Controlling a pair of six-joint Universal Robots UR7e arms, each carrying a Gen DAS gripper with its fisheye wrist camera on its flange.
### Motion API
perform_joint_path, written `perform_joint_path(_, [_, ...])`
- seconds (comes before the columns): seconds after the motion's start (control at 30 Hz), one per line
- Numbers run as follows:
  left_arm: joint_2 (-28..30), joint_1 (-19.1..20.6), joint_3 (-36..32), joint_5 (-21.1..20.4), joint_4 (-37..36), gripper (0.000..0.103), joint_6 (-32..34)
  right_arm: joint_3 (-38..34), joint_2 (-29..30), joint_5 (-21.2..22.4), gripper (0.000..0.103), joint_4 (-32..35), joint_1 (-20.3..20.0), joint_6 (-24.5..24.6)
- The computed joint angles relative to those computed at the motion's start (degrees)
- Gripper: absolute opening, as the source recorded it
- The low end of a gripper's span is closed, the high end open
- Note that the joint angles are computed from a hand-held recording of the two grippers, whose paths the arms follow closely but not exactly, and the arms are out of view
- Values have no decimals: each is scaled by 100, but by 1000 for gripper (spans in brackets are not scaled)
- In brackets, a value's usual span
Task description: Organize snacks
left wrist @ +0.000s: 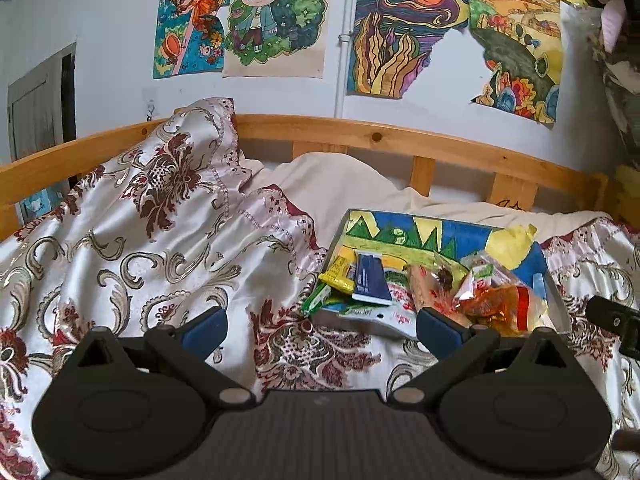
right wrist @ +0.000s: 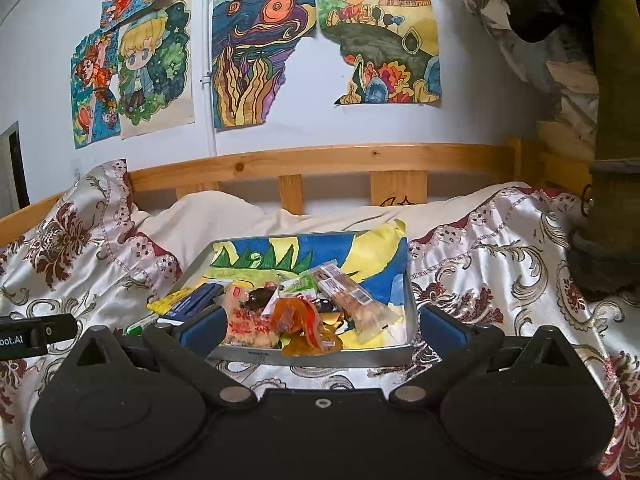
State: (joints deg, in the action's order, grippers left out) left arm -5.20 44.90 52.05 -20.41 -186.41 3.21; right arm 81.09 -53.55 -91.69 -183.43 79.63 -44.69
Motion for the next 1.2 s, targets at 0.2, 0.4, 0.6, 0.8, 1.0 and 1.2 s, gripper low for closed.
perform_joint_path(0.2, [-102,-48,241,69,16,102,-133,163,-118,12,102,-11,-12,-47])
perform_joint_path(0.4, [-158,-80,379,122,43,102,-210,293,-199,6,102,-22,-23,-71])
perform_joint_path(0.6, [-196,-89,443,137,77,102,-298,299,-201,10,102,-28,-27,-68])
perform_joint_path(0.8, [-207,-86,462,137,96,102,-333,322,-219,11,102,-29,-32,-69])
perform_joint_path(1.0, [-213,-81,477,143,105,102,-343,323,-223,6,102,-22,-32,-63])
perform_joint_path(1.2, [-214,-82,475,144,112,102,-346,315,-221,-8,102,-12,-28,-52])
